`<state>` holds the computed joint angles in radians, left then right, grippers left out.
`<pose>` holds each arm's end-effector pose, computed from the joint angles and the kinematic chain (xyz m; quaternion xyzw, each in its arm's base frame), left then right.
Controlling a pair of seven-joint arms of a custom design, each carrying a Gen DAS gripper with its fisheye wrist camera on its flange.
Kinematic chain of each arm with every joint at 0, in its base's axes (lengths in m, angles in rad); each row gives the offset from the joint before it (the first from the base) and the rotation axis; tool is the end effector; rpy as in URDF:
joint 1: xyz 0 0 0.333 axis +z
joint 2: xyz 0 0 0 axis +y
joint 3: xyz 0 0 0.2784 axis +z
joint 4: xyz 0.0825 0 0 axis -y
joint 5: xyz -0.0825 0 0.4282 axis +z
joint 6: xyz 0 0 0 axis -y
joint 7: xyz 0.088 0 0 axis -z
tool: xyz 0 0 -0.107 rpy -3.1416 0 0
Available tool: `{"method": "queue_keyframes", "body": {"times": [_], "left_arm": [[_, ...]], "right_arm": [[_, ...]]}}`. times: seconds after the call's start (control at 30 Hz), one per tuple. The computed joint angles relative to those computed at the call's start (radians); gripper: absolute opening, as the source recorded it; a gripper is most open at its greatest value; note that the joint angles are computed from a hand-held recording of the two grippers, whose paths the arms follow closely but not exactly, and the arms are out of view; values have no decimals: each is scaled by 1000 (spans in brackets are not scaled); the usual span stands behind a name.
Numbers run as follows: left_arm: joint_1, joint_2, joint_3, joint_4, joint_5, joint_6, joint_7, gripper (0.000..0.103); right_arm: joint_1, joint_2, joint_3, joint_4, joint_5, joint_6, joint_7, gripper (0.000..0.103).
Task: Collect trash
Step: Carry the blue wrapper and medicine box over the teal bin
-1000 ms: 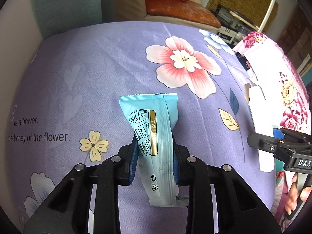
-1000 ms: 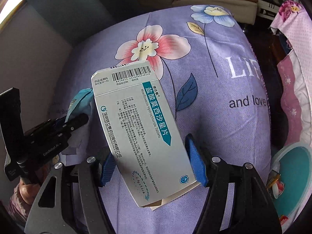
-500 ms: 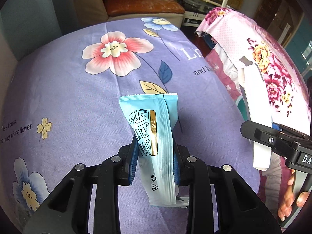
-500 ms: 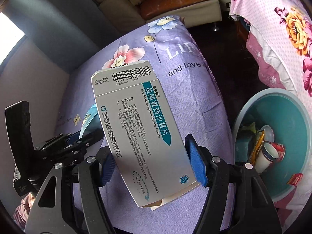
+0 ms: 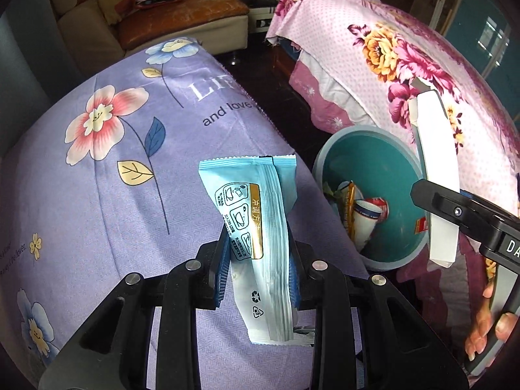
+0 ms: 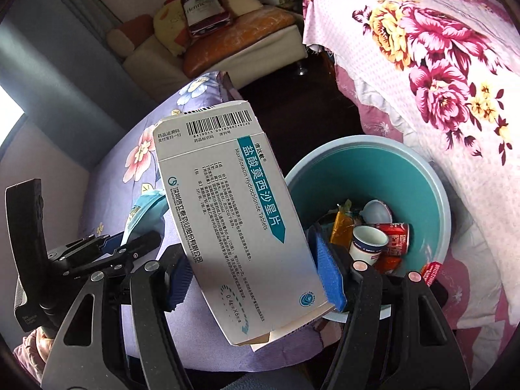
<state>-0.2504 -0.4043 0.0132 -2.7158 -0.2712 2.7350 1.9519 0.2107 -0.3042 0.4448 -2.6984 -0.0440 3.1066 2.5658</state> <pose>0.4507 -0.0989 0.3309 -0.5419 0.8103 -0.1973 0.1042 0.3866 0.2902 0.3278 -0.5701 0.7477 -0.0586 0.3354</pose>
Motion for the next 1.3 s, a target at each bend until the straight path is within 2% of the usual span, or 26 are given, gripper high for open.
{"method": "queue_keyframes", "body": {"times": [0.2, 0.37, 0.57, 0.67, 0.77, 1.0, 1.1, 1.2, 1.3], "left_arm": [[-30, 47, -62, 38, 34, -1, -46, 30], [-54, 100, -96, 77, 49, -4, -81, 30], [-73, 169, -128, 126, 49, -10, -96, 30], [-75, 201, -140, 150, 40, -16, -94, 30], [-68, 230, -153, 173, 40, -18, -95, 31], [-45, 272, -169, 210, 16, -33, -87, 32], [-39, 272, -177, 208, 14, -24, -87, 42], [-41, 276, -177, 214, -3, -25, -75, 46], [-37, 276, -181, 215, -6, -12, -79, 65]], "right_arm": [[-3, -78, -17, -108, 58, 39, -2, 63], [36, -116, -72, -184, 140, 60, -51, 63], [-5, -163, -34, -223, 172, 16, -58, 63], [8, -162, -61, -231, 174, 4, -68, 63], [-8, -152, -56, -226, 164, -11, -62, 63], [-12, -94, -86, -188, 136, -24, -75, 63], [-12, -76, -90, -171, 129, -29, -74, 63], [-9, -61, -100, -157, 121, -37, -77, 63], [-4, -56, -112, -152, 117, -43, -78, 63]]}}
